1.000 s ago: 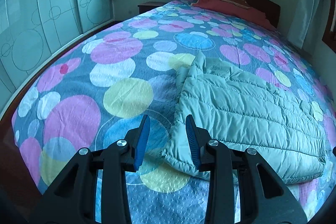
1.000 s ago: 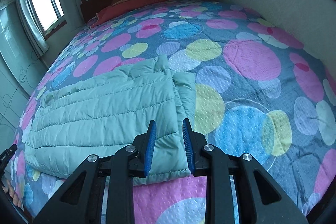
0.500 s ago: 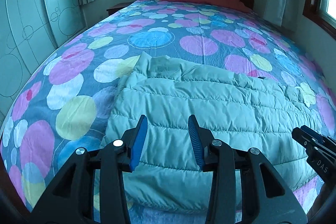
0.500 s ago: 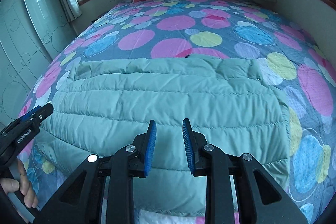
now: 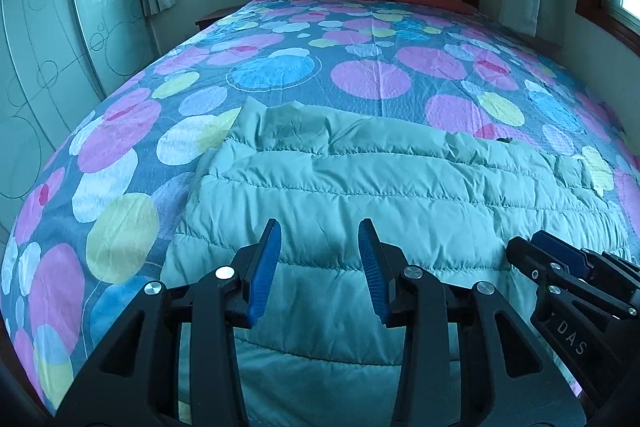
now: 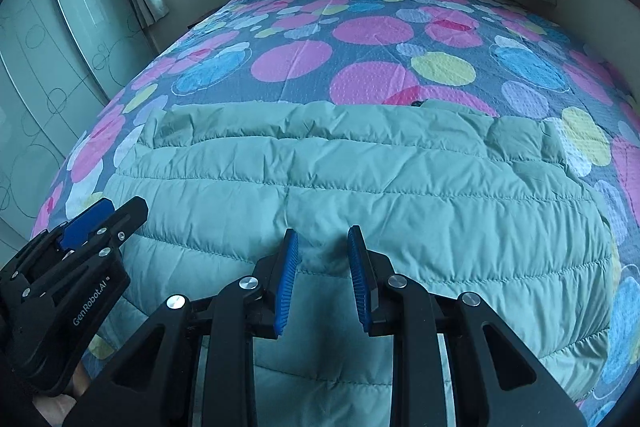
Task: Fold large clothes
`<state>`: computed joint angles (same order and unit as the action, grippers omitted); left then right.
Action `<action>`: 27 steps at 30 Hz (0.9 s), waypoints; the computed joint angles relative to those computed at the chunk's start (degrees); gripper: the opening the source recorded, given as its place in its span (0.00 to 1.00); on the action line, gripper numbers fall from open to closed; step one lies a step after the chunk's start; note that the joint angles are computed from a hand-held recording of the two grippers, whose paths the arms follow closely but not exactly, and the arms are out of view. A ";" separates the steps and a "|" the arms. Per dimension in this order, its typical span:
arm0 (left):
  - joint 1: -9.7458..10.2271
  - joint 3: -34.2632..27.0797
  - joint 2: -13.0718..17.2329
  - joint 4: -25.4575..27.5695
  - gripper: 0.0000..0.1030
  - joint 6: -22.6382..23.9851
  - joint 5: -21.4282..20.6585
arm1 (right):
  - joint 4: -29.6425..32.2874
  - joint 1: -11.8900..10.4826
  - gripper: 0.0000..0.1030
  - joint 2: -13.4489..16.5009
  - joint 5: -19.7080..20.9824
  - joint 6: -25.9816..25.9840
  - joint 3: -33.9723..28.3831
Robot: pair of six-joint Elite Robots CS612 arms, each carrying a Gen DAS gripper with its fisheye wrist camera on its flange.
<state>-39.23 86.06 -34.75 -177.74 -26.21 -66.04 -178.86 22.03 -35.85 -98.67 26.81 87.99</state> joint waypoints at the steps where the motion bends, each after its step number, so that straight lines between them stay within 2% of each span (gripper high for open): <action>1: 0.09 0.00 0.06 0.09 0.39 -0.46 -0.20 | 0.33 0.05 0.26 0.19 -0.12 -0.16 -0.26; 9: 0.56 -0.14 0.59 1.03 0.39 -1.44 -0.89 | 3.81 0.87 0.26 2.02 -3.25 -1.59 -2.46; 15: 0.37 -0.11 0.89 1.04 0.39 -1.02 -0.35 | 4.03 1.39 0.26 2.82 -5.51 -2.34 -3.06; 27: 0.11 0.76 0.65 0.80 0.39 -0.25 1.74 | 3.77 1.42 0.26 3.00 -6.13 -2.96 -3.16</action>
